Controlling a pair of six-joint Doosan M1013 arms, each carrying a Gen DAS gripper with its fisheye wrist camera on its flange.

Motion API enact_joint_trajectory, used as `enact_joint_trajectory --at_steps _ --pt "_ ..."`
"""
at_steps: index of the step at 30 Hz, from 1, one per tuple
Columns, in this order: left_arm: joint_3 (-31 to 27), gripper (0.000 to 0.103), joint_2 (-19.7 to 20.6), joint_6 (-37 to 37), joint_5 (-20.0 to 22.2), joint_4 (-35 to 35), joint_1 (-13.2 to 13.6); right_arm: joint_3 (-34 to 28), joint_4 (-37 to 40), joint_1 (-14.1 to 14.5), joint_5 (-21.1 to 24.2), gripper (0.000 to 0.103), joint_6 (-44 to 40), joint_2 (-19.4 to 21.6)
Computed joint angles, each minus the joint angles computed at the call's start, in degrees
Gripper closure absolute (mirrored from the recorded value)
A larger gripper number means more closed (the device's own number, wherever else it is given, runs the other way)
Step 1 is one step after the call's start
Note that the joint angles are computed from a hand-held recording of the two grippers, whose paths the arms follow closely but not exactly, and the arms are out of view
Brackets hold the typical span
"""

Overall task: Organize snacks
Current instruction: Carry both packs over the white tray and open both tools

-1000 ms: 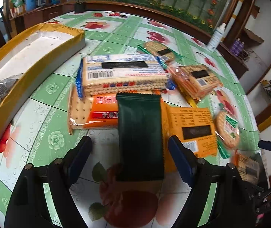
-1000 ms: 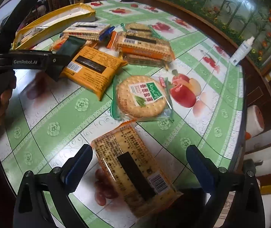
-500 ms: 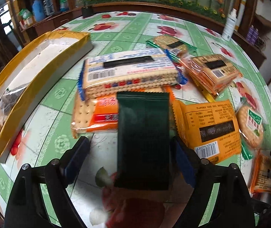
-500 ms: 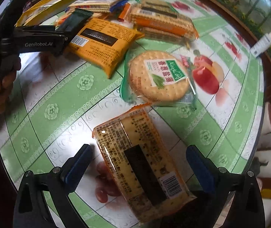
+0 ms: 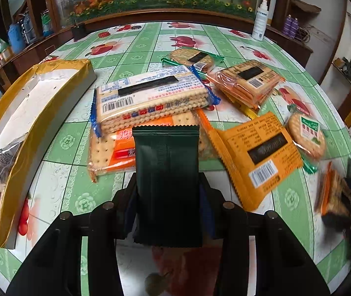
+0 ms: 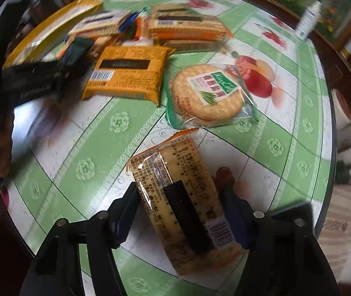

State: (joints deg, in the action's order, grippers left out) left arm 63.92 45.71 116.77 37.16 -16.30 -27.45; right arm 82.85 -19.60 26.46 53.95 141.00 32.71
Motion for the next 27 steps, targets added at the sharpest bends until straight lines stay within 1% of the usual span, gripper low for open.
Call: enact_joint_trajectory --at_steps 2,8,12,14,16,18,21,27 --pt "1.05 0.062 -0.63 1.29 -1.08 -0.81 0.23 0.89 -1.65 0.29 -1.09 0.038 4.57 -0.65" --pt "3.63 0.061 -2.87 7.04 -4.84 -5.78 1.13 1.85 -5.79 1.61 -3.13 0.038 12.78 -1.76" --pt "4.46 0.061 -4.07 10.08 -6.48 -9.50 2.30 1.66 -10.30 2.56 -5.76 0.040 18.97 -2.17" --pt "4.51 0.061 -4.38 10.01 -7.32 -9.96 2.89 0.73 -12.83 2.81 -7.61 0.040 20.96 -1.83" --pt "4.11 0.061 -4.47 9.51 -7.54 -10.20 3.60 -0.66 -14.11 2.99 -8.94 0.041 21.47 -1.16" --pt "3.81 0.061 -4.55 8.14 -8.64 -9.44 4.28 -2.73 -14.45 3.01 -10.59 0.042 20.71 -0.13" --pt "3.58 0.061 -4.61 5.84 -10.26 -8.00 5.16 -5.96 -14.13 2.98 -11.82 0.046 18.51 1.59" --pt "2.53 0.061 -4.04 2.10 -11.74 -6.16 6.82 -12.63 -13.56 3.30 -13.12 0.046 14.21 5.20"
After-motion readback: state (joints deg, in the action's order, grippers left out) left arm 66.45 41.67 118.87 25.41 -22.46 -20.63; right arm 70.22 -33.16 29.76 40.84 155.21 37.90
